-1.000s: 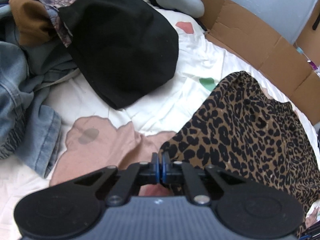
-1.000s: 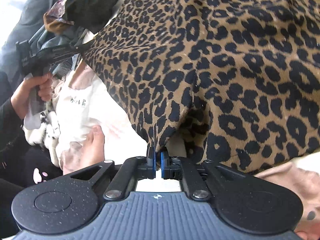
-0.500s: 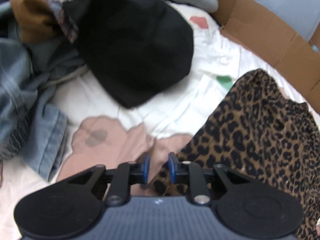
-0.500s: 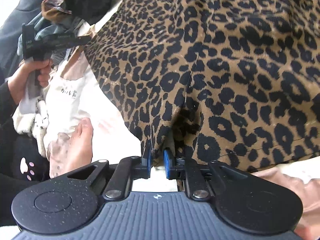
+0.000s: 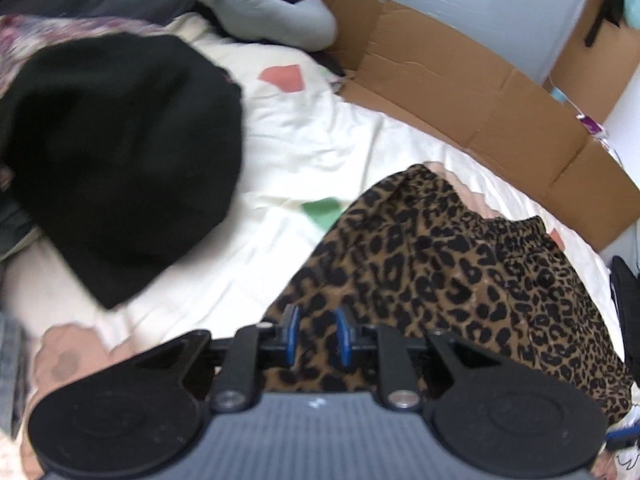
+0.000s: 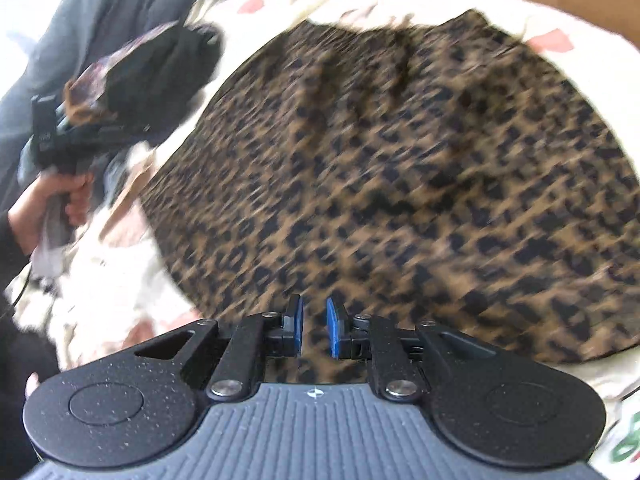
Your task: Fold clothes
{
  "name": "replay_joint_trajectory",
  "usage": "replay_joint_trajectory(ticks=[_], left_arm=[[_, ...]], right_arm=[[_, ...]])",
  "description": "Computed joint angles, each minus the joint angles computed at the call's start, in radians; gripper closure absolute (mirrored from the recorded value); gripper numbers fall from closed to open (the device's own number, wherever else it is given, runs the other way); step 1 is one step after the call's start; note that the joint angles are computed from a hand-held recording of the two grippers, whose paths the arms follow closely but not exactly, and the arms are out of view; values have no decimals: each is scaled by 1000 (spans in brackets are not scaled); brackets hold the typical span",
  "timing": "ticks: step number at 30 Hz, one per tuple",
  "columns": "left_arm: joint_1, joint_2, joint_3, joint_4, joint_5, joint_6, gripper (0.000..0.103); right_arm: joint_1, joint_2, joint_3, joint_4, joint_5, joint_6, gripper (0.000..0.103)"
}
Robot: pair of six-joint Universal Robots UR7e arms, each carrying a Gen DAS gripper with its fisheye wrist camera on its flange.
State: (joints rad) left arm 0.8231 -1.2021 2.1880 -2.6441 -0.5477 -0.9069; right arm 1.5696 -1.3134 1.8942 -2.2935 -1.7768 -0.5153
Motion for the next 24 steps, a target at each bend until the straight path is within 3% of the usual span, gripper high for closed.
replay_joint_trajectory(ticks=[12, 19, 24], left_arm=[[86, 191, -154, -173, -85, 291, 83], [124, 232, -213, -126, -21, 292, 83], [153, 239, -232, -80, -3, 257, 84]], right_arm=[[-47, 94, -85, -246, -79, -82, 90], [-71, 164, -147, -352, -103, -88, 90], [-90, 246, -234, -381, -93, -12, 90]])
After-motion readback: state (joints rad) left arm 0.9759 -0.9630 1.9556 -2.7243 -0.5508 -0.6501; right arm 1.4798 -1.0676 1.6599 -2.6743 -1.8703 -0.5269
